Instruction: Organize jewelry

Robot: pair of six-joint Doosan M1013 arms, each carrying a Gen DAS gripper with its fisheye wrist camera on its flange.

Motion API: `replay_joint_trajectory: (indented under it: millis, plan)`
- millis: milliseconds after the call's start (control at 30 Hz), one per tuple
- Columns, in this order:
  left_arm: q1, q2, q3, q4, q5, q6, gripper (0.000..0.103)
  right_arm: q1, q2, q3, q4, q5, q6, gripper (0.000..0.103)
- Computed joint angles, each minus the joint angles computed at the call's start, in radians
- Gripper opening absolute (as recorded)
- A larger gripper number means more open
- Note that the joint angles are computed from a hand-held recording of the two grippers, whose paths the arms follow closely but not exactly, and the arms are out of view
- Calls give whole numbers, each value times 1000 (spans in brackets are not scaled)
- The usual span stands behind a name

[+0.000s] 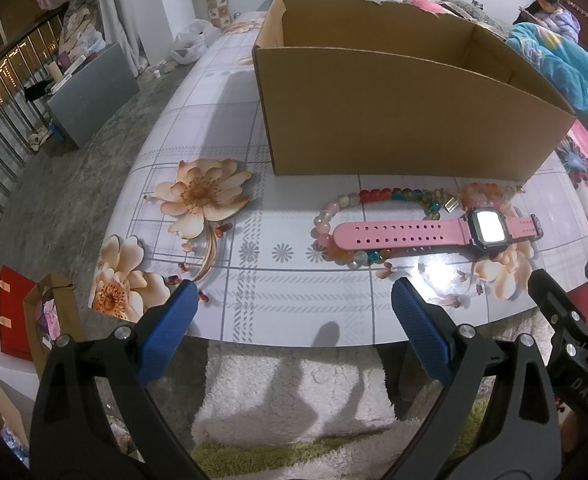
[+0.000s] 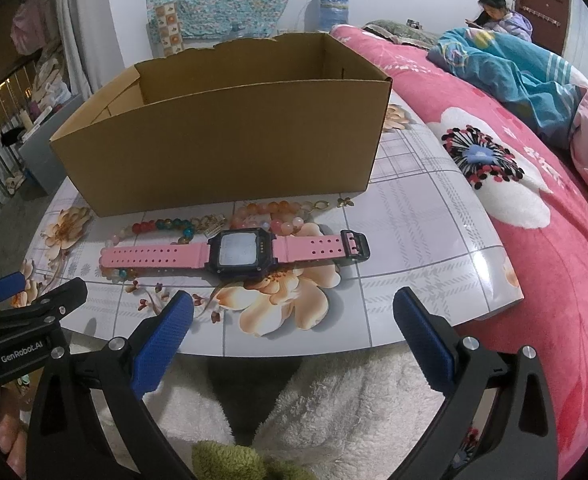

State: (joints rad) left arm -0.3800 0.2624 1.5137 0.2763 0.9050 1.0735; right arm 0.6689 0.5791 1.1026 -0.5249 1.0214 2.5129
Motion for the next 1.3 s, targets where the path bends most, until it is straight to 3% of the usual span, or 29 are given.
replay_joint_trajectory:
  millis: [1133,1300]
  plan:
    - [3,-4,5,22,5,-16,94,-4,1,-8,12,2,-11,98]
    - [12,5,2,43,16,-2,94,-6,-11,14,-15,-37,2,98]
